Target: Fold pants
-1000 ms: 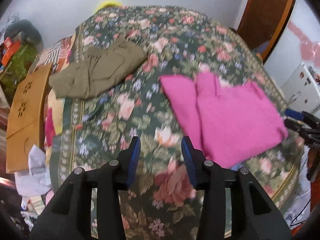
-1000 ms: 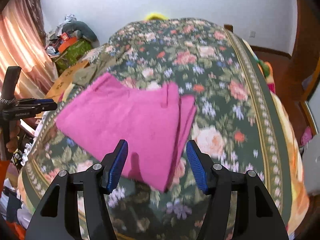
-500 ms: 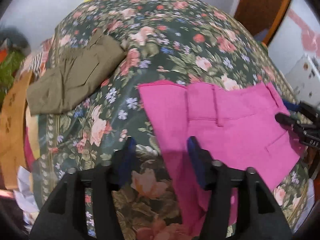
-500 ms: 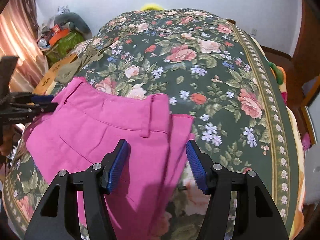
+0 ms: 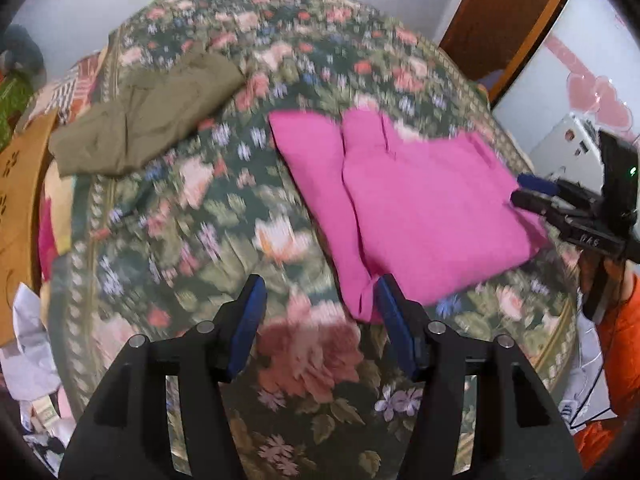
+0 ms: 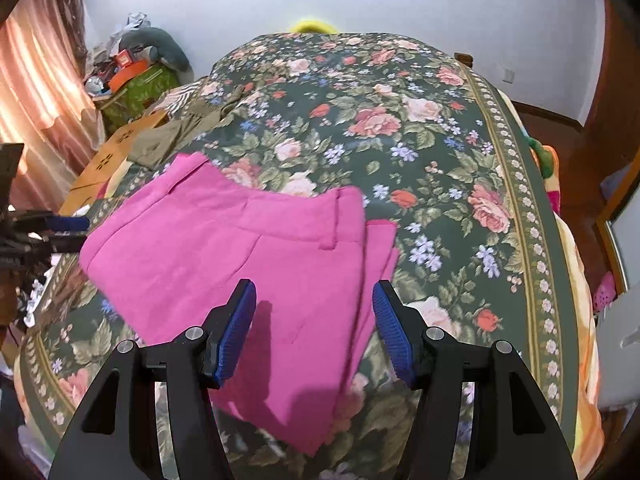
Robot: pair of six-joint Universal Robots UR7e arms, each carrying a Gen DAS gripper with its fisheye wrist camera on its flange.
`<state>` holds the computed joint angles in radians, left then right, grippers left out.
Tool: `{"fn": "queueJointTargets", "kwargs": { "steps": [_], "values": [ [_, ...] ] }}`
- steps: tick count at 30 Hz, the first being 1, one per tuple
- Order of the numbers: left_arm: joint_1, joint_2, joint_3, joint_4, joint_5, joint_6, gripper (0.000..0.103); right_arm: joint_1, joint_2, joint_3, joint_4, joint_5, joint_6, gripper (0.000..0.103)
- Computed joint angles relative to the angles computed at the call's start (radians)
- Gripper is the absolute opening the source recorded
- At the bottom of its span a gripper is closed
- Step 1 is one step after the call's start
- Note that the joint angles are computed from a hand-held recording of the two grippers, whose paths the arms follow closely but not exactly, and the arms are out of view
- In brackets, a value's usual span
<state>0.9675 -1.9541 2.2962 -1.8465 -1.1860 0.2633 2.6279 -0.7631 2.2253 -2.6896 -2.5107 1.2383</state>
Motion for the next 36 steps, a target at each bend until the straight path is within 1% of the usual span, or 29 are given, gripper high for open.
{"fn": "queueJointTargets", "kwargs": {
  "steps": [1, 2, 3, 4, 6, 7, 9, 10, 11, 12, 15, 18, 20, 22, 23, 24, 26, 27, 29, 30, 31, 34, 35, 36],
  "values": [
    [0.002, 0.000, 0.014, -0.013, 0.015, -0.010, 0.058, -0.003, 0.004, -0.003, 0.004, 0.008, 0.001, 0.057],
    [0.008, 0.001, 0.027, -0.041, 0.018, -0.016, 0.061, -0.007, 0.011, -0.005, 0.006, 0.022, 0.004, 0.057],
    [0.011, -0.003, 0.038, -0.070, 0.030, -0.026, 0.067, -0.012, 0.017, -0.006, 0.004, 0.030, 0.005, 0.057],
    [0.014, -0.004, 0.043, -0.089, 0.045, -0.046, 0.068, -0.013, 0.022, -0.006, 0.002, 0.036, 0.009, 0.057],
    [0.030, -0.007, 0.044, -0.108, 0.052, -0.067, 0.068, -0.014, 0.029, 0.002, -0.018, 0.043, 0.024, 0.057],
    [0.029, -0.015, 0.053, -0.122, 0.079, -0.078, 0.068, -0.012, 0.029, 0.007, -0.029, 0.045, 0.029, 0.057],
    [0.014, -0.041, 0.075, -0.148, 0.165, -0.096, 0.065, -0.006, 0.025, 0.010, -0.024, 0.047, 0.042, 0.057],
    [0.017, -0.042, 0.072, -0.148, 0.179, -0.104, 0.063, -0.003, 0.023, 0.008, -0.013, 0.048, 0.048, 0.057],
    [0.031, -0.039, 0.056, -0.132, 0.168, -0.110, 0.056, 0.000, 0.022, 0.007, -0.004, 0.048, 0.054, 0.057],
    [0.040, -0.036, 0.039, -0.110, 0.151, -0.112, 0.053, 0.003, 0.021, 0.005, 0.007, 0.049, 0.060, 0.057],
    [0.026, -0.059, 0.019, -0.067, 0.116, -0.095, 0.053, 0.010, 0.018, 0.000, 0.029, 0.047, 0.076, 0.057],
    [-0.006, -0.089, 0.012, -0.049, 0.039, -0.079, 0.053, 0.012, 0.020, 0.000, 0.030, 0.044, 0.083, 0.057],
    [-0.032, -0.095, 0.024, -0.051, 0.000, -0.077, 0.053, 0.010, 0.022, 0.002, 0.019, 0.045, 0.084, 0.057],
    [-0.048, -0.086, 0.038, -0.056, -0.004, -0.079, 0.054, 0.010, 0.024, 0.005, 0.007, 0.045, 0.085, 0.057],
    [-0.059, -0.076, 0.051, -0.064, 0.005, -0.084, 0.054, 0.011, 0.024, 0.007, 0.002, 0.045, 0.085, 0.057],
    [-0.065, -0.068, 0.064, -0.074, 0.021, -0.087, 0.054, 0.011, 0.024, 0.009, -0.002, 0.045, 0.084, 0.057],
    [-0.070, -0.041, 0.088, -0.095, 0.080, -0.107, 0.055, 0.014, 0.022, 0.011, -0.003, 0.046, 0.086, 0.057],
    [-0.056, -0.027, 0.083, -0.096, 0.076, -0.112, 0.059, 0.016, 0.020, 0.011, 0.004, 0.046, 0.091, 0.057],
    [-0.020, -0.006, 0.056, -0.092, 0.043, -0.117, 0.060, 0.024, 0.010, 0.006, 0.040, 0.044, 0.107, 0.057],
    [-0.016, -0.001, 0.045, -0.082, 0.037, -0.119, 0.060, 0.029, 0.005, 0.005, 0.061, 0.043, 0.115, 0.057],
    [-0.020, 0.002, 0.035, -0.076, 0.042, -0.116, 0.060, 0.033, 0.000, 0.003, 0.079, 0.041, 0.125, 0.057],
    [-0.059, -0.006, 0.032, -0.087, 0.093, -0.111, 0.060, 0.044, -0.019, 0.002, 0.131, 0.036, 0.157, 0.057],
    [-0.060, 0.005, 0.019, -0.092, 0.083, -0.109, 0.060, 0.049, -0.026, 0.000, 0.154, 0.032, 0.173, 0.057],
    [-0.051, 0.021, 0.001, -0.096, 0.051, -0.109, 0.060, 0.052, -0.031, -0.001, 0.170, 0.029, 0.185, 0.060]
  ]
}}
